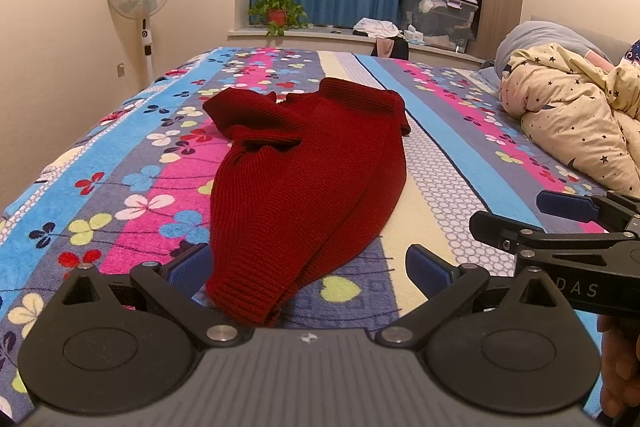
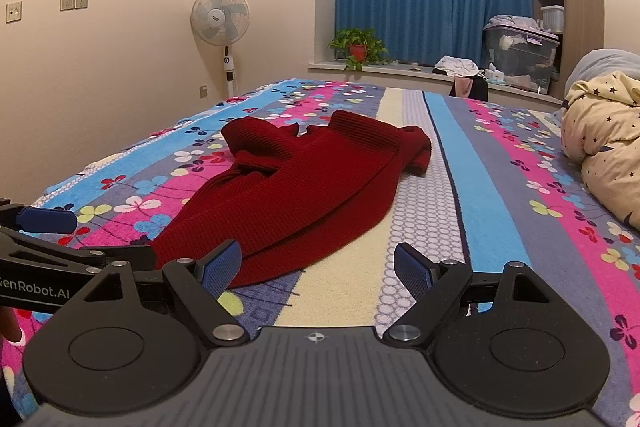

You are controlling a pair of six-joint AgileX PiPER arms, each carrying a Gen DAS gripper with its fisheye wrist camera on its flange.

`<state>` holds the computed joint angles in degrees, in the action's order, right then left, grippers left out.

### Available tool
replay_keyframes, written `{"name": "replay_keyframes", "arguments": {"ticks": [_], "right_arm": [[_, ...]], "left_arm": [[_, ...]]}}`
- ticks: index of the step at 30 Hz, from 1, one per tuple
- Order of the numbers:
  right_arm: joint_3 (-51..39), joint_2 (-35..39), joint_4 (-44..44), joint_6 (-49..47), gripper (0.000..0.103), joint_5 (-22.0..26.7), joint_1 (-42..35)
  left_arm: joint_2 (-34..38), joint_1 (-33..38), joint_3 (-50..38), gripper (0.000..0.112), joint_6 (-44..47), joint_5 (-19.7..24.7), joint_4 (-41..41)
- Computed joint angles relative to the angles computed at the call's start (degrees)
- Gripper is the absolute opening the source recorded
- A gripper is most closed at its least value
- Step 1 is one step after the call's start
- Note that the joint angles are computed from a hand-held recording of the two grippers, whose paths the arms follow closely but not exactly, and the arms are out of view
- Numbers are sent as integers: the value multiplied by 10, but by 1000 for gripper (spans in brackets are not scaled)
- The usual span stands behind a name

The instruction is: Fold small clothes

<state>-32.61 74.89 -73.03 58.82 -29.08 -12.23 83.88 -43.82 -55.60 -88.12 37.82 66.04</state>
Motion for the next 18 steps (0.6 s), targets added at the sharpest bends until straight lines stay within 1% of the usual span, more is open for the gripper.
{"name": "replay_keyframes", "arguments": {"ticks": [18], "right_arm": [[4,2,16,-7,85,-13,-3]], "left_arm": [[-3,4,0,102,7,-3,-5]]}}
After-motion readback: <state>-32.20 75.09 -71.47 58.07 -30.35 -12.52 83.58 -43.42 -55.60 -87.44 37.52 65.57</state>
